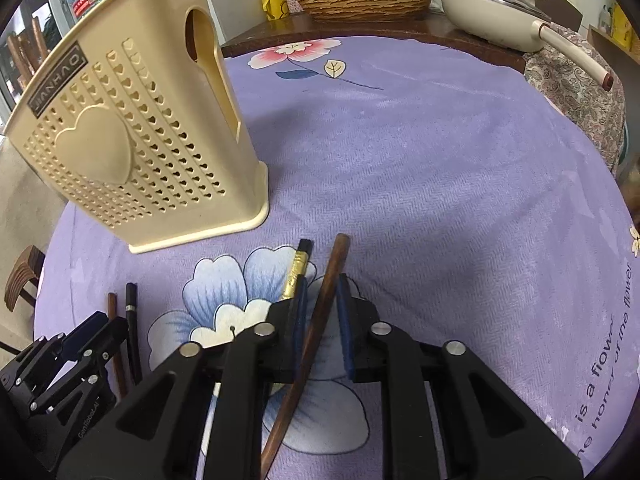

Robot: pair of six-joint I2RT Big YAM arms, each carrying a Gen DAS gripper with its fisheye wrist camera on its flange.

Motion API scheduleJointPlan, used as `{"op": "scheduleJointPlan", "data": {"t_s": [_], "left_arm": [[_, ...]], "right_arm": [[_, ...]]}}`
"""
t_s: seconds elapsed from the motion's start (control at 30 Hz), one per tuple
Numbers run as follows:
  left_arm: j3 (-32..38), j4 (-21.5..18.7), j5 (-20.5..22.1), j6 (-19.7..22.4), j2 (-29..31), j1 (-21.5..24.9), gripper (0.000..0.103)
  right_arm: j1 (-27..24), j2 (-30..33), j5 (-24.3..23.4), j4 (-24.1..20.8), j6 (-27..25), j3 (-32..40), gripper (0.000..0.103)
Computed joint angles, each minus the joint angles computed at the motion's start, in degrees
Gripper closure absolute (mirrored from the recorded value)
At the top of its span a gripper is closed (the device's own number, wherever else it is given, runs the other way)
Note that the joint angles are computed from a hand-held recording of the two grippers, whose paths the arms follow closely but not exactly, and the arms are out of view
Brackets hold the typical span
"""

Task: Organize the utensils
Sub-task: 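Grasp a brown chopstick with the left tool while the right tool grasps another brown chopstick, then carry the chopstick upright over the holder with the left tool while the right tool carries its chopstick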

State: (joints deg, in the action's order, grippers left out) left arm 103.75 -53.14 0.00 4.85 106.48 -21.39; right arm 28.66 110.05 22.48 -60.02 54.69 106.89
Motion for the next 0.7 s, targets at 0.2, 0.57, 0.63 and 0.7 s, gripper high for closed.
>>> {"op": "scheduleJointPlan", "data": {"t_s": [0.2,0.57,0.63,0.7], "left_arm": [[2.09,-1.73,2.62,-1.46,1.12,0.62,0.092],[3.05,-1.87,11.64,-4.67,-0.16,3.77,0.094],[2.66,-1.42,13.56,-4.70,-1.37,4.30,0.094],[1.86,-0.77,15.20,-4.61,-2.94,4.68,0.094]], "right_arm": [[-0.72,-0.83,-1.73,1.78,1.08,-1.33,0.093],[-1.30,-8.26,-5.51,15.98,2.54,-11.94,0.095],[-0.91,-9.99,-5.12,17.85,1.61,-13.40,0.095],[-0.32,-11.82,-4.46,19.22,0.61,-14.61,0.095]]}}
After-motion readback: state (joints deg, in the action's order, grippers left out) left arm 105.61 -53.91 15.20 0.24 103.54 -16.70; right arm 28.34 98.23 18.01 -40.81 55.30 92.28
